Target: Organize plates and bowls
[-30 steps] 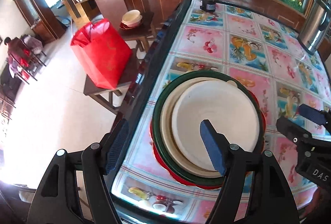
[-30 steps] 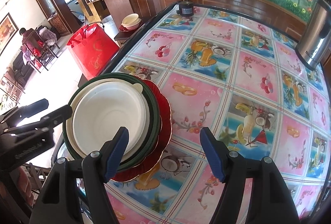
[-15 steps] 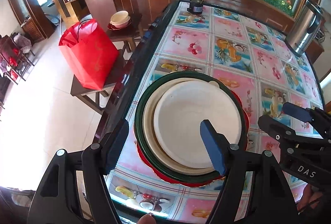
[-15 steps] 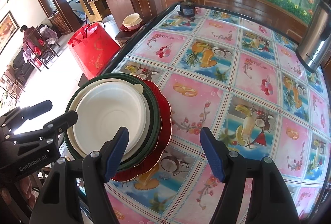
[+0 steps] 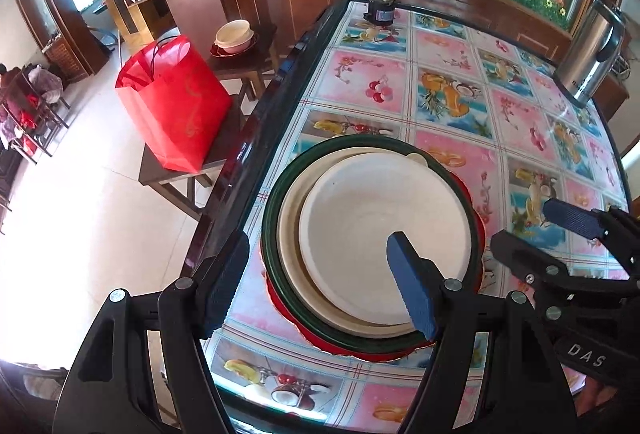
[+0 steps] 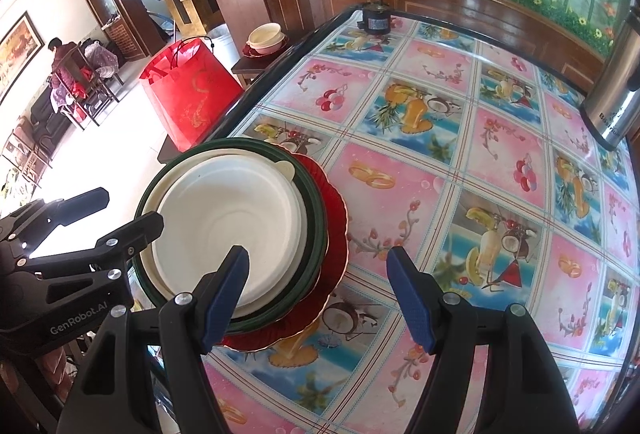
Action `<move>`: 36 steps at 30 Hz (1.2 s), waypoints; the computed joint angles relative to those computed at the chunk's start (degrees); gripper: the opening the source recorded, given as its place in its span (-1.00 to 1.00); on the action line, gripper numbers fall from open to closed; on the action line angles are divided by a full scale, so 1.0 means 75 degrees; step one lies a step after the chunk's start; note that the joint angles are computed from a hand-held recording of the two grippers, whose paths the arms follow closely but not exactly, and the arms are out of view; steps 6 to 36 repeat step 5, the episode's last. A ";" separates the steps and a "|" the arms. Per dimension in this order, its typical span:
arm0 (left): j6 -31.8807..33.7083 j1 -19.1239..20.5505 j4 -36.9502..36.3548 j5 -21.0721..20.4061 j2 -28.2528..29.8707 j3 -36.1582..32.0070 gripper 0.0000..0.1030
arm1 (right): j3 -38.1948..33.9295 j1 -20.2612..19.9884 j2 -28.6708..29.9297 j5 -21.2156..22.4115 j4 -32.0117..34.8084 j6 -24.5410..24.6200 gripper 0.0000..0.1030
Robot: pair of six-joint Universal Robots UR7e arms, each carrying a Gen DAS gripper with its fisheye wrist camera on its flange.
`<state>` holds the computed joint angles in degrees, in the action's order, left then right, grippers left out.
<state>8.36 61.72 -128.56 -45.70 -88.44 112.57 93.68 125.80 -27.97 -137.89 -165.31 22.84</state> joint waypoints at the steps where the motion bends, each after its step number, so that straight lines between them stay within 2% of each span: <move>1: 0.0042 0.0001 -0.0096 -0.0074 -0.0033 0.0028 0.41 | -0.0010 0.0007 0.0011 0.0008 0.0015 -0.0010 0.39; 4: -0.0010 0.0007 -0.0046 -0.0201 -0.0060 0.0039 0.41 | -0.0047 0.0026 0.0051 0.0005 0.0044 -0.0018 0.39; 36: -0.0065 -0.0009 0.0009 -0.0123 -0.0042 0.0049 0.41 | -0.0064 0.0030 0.0064 -0.0011 0.0072 -0.0011 0.39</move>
